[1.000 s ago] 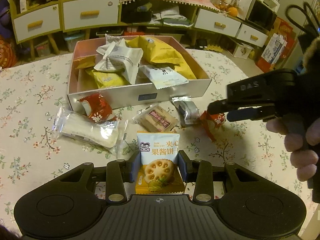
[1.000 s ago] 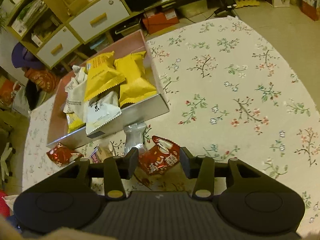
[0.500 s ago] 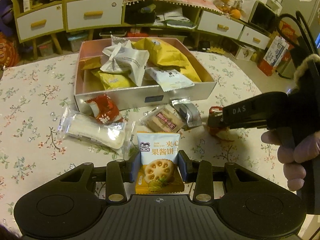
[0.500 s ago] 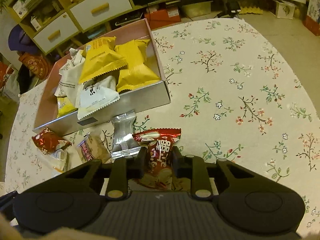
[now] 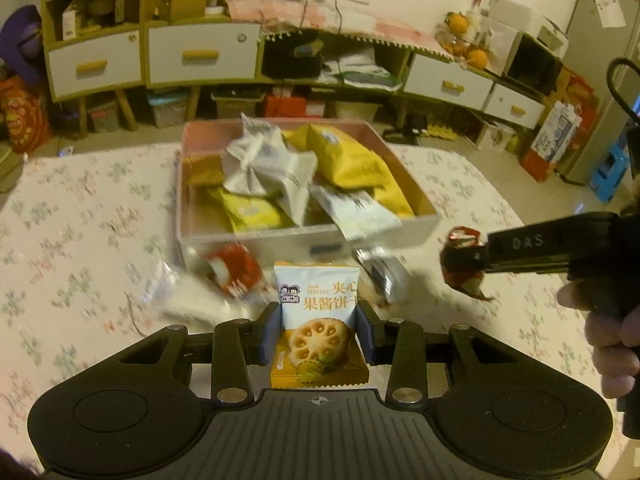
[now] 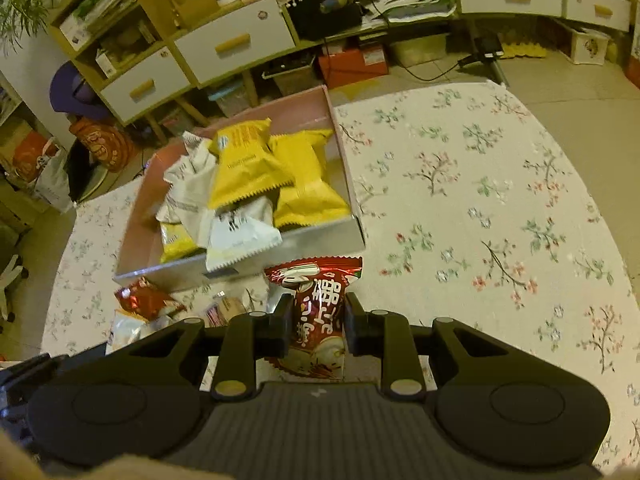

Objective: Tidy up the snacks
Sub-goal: 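Carry the lotus biscuit packet and red candy wrapper over the white box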

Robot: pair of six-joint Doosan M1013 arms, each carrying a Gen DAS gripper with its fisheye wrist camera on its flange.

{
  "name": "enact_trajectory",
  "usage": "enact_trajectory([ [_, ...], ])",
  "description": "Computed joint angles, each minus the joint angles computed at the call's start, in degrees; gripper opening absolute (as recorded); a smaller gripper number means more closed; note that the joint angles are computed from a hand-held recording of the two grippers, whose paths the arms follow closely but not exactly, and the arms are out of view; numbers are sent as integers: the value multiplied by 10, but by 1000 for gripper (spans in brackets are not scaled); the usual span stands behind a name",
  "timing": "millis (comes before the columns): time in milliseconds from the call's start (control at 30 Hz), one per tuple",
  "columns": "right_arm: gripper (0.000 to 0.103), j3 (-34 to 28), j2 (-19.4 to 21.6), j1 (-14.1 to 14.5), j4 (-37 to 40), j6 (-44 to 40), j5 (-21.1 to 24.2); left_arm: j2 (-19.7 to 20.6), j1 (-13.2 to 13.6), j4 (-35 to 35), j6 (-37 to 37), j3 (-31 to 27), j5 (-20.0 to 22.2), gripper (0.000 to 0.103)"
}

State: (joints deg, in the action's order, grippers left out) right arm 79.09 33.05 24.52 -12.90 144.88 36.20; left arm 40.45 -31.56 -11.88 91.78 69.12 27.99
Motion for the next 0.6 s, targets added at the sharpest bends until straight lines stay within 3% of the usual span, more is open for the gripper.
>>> enact_trajectory([
  [267, 23, -44, 20, -15, 17, -40, -4, 32, 11, 64, -62, -69, 9, 37],
  [500, 23, -104, 57, -25, -10, -65, 21, 92, 20, 134, -123, -173, 55, 37],
  [600, 23, -127, 73, -31, -8, -79, 29, 118, 25, 129, -132, -218, 73, 37],
])
